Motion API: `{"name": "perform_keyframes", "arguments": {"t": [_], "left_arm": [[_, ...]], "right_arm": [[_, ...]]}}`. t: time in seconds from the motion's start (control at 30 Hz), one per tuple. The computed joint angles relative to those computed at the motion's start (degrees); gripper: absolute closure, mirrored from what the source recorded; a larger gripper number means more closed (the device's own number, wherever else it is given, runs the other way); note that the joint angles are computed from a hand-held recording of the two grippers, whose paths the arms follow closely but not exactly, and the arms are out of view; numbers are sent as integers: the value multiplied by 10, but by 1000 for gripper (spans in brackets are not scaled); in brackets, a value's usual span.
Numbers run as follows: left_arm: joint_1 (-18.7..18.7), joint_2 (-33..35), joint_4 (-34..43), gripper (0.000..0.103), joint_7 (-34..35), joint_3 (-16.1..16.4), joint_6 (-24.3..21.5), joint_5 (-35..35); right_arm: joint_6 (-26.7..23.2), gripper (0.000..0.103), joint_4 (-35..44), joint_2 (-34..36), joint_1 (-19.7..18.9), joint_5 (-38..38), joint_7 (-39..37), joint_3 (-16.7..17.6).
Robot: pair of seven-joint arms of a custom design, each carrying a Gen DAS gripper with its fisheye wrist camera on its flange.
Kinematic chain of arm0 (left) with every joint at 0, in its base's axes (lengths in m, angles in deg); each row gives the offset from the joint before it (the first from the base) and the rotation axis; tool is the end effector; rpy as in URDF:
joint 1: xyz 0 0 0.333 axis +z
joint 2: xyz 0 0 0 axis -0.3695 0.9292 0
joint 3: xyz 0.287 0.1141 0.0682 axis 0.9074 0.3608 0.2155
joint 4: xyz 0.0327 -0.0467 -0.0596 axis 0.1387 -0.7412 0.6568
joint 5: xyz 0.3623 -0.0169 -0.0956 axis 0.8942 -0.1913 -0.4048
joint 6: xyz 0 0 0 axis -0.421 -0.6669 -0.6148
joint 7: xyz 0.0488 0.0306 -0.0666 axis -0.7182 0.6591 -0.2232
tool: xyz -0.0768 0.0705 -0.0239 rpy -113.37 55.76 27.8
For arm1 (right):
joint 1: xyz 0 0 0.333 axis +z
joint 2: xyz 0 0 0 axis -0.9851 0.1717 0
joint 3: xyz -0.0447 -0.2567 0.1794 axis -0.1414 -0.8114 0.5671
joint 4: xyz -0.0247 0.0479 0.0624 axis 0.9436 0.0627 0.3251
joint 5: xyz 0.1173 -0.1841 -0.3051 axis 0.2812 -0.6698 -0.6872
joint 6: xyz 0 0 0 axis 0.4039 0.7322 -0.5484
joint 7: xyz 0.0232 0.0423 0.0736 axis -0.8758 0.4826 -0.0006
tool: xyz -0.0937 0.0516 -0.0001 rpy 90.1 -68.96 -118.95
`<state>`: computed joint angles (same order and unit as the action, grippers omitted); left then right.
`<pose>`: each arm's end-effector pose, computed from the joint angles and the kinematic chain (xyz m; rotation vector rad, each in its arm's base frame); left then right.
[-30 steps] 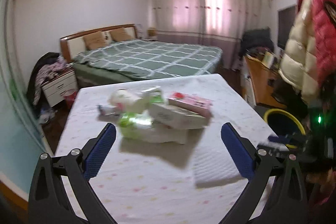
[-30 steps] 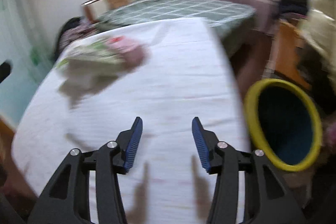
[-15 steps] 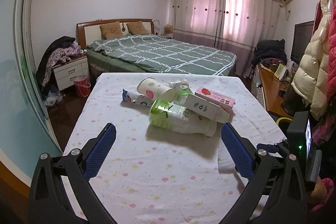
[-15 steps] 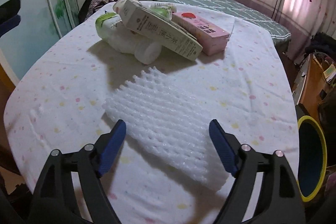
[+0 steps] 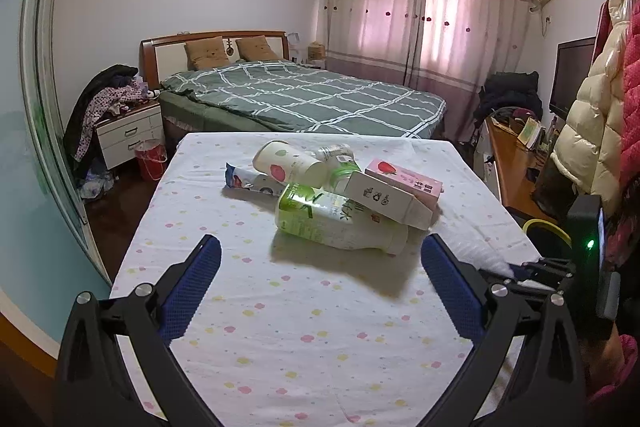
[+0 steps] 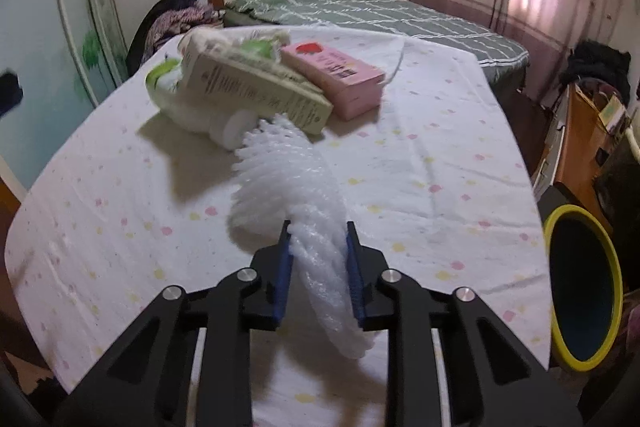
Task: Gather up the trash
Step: 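Grasp the white foam net with the right tool, then carry the foam net to the yellow bin and open the right tool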
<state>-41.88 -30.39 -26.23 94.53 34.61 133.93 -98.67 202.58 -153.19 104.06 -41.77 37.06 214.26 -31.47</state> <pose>0.7109 -0.3144 0.3810 -1.3146 1.9953 -1.1962 0.6500 0.4317 0.3279 -1.6604 1.8982 -0.7170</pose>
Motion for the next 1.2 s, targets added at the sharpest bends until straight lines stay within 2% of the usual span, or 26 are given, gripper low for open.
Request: {"name": "perform_keyframes", "arguments": {"t": [0.13, 0.27, 0.4, 0.6, 0.73, 1.0, 1.2], "left_arm": [[1, 4, 6, 5, 5, -6, -8, 3], [-1, 13, 18, 5, 9, -10, -20, 8], [-5, 21, 29, 5, 13, -12, -27, 12], [-11, 37, 55, 5, 12, -10, -47, 16], [-18, 45, 72, 5, 9, -6, -59, 22], [-33, 66, 111, 5, 5, 1, -85, 40], [-38, 82, 140, 5, 1, 2, -104, 51]], "right_arm": [[17, 80, -57, -41, 13, -34, 67, -30], [10, 80, -112, -82, 11, -72, 132, -40], [-8, 79, -169, -124, 5, -114, 206, -44], [-64, 79, -272, -197, -11, -160, 325, -45], [-92, 78, -314, -223, -36, -169, 369, -29], [-95, 74, -364, -236, -113, -155, 400, 17], [-93, 66, -377, -234, -135, -150, 418, 32]]}}
